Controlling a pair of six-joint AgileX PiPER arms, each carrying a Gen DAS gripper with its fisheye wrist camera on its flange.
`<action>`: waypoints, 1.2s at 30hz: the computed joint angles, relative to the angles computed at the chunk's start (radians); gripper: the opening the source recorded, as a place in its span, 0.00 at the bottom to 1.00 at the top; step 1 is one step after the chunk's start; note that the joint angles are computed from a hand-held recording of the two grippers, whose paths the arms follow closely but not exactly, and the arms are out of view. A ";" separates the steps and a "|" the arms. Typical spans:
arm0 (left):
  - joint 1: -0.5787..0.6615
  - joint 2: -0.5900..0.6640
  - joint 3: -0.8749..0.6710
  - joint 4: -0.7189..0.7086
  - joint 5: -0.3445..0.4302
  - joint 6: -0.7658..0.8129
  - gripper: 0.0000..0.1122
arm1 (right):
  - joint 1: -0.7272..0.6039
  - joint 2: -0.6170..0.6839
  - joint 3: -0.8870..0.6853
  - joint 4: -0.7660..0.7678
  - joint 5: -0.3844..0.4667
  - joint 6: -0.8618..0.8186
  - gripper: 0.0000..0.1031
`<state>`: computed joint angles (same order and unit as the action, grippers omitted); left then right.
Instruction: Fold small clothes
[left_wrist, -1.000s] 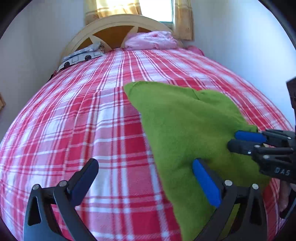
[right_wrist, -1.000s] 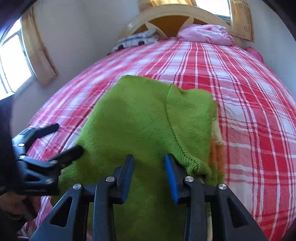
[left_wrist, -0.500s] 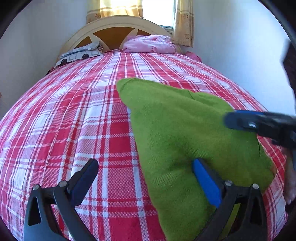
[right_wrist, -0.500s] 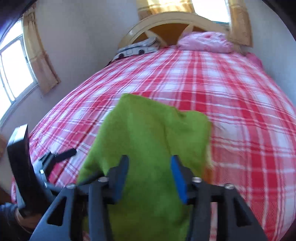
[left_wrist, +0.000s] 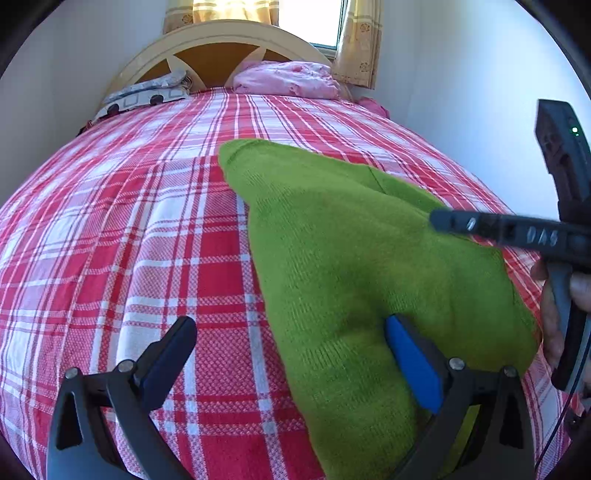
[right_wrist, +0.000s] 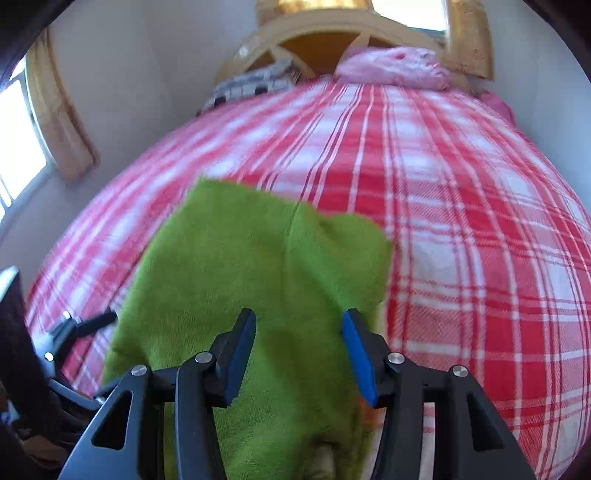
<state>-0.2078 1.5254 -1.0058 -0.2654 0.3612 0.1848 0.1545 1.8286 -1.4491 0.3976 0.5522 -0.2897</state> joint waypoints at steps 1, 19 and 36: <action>0.001 0.003 -0.001 -0.017 0.003 0.015 0.92 | -0.005 -0.017 0.024 -0.020 -0.048 0.028 0.55; 0.078 0.078 -0.063 -0.495 0.196 0.511 0.91 | -0.233 0.264 -0.184 0.620 0.302 -0.347 0.60; 0.121 -0.091 0.048 -0.571 0.255 0.603 0.37 | -0.170 0.124 -0.011 0.738 0.218 -0.498 0.26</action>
<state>-0.0867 1.4345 -0.9579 -0.8366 0.6163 0.7881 -0.0153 1.9527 -1.4599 1.1357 0.7707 -0.7877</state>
